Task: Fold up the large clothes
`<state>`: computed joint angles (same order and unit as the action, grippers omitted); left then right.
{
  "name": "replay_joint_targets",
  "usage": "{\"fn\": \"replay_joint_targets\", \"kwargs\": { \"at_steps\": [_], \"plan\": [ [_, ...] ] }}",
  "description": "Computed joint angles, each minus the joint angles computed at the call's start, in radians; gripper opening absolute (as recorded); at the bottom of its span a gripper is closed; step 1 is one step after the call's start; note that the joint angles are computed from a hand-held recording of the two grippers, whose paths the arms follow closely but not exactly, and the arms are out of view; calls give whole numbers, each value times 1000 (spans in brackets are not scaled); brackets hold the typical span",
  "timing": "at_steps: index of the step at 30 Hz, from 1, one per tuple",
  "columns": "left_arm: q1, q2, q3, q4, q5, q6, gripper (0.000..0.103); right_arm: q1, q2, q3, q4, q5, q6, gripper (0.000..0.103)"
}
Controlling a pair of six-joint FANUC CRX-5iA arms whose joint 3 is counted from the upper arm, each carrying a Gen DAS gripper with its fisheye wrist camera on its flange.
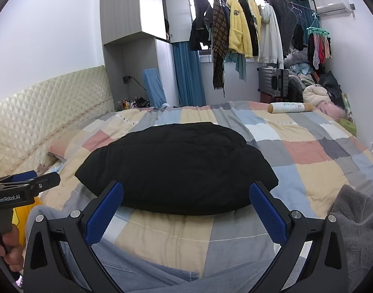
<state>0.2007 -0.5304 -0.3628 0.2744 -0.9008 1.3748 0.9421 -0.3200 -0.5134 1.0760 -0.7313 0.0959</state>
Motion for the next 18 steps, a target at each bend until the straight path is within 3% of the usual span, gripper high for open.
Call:
{"fn": "replay_joint_targets", "kwargs": {
  "at_steps": [18],
  "plan": [
    [4, -3, -6, 7, 1, -6, 103, 1, -6, -1, 1, -13, 0, 103]
  ]
}}
